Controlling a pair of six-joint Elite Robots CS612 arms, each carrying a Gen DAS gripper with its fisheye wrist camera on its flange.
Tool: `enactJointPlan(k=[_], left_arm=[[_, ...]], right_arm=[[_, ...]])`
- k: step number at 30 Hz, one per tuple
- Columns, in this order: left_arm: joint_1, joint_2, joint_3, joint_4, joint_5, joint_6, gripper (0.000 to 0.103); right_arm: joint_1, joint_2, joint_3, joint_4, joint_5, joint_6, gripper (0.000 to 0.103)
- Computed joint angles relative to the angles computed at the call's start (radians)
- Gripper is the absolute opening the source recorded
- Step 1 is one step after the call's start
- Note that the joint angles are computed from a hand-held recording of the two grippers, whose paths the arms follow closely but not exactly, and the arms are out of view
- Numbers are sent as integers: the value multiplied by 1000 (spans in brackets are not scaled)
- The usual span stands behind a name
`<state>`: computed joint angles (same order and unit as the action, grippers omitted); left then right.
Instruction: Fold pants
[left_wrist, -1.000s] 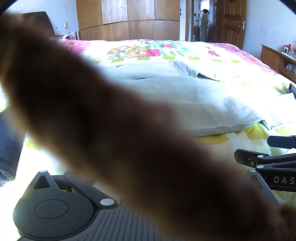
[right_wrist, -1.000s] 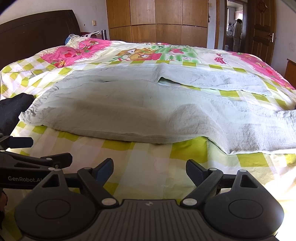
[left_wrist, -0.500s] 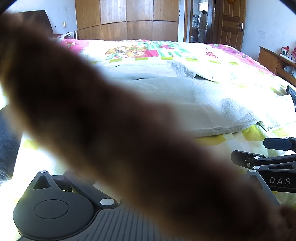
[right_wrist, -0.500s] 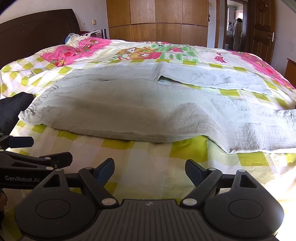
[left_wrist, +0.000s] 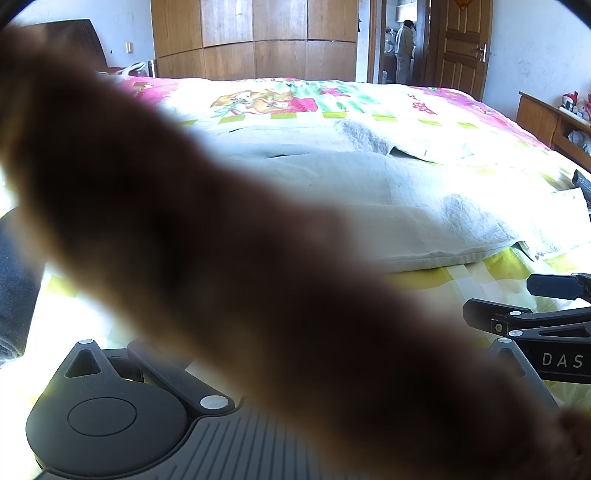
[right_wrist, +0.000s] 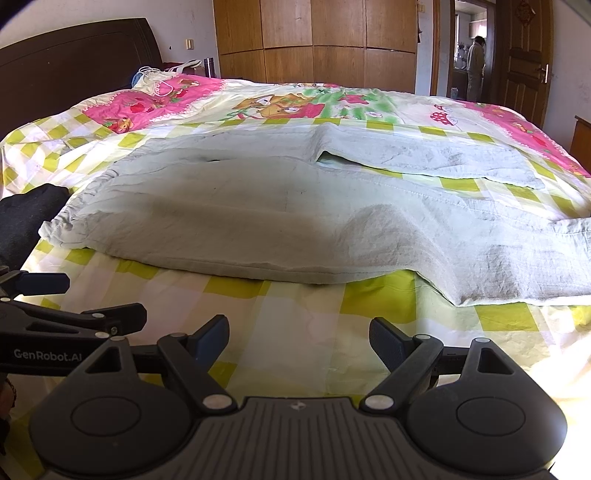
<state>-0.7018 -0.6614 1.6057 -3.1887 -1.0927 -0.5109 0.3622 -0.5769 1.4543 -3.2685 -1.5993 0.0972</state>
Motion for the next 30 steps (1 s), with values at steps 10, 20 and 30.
enactJointPlan(k=[10, 20, 30], left_arm=[[-2, 2, 1, -21, -8, 30, 103], [-1, 2, 0, -16, -1, 22, 103], [2, 4, 2, -37, -2, 31, 103]], right_arm=[[0, -1, 0, 1, -1, -1, 92], [-1, -1, 2, -4, 5, -6, 92], [-2, -3, 4, -10, 14, -5, 91]])
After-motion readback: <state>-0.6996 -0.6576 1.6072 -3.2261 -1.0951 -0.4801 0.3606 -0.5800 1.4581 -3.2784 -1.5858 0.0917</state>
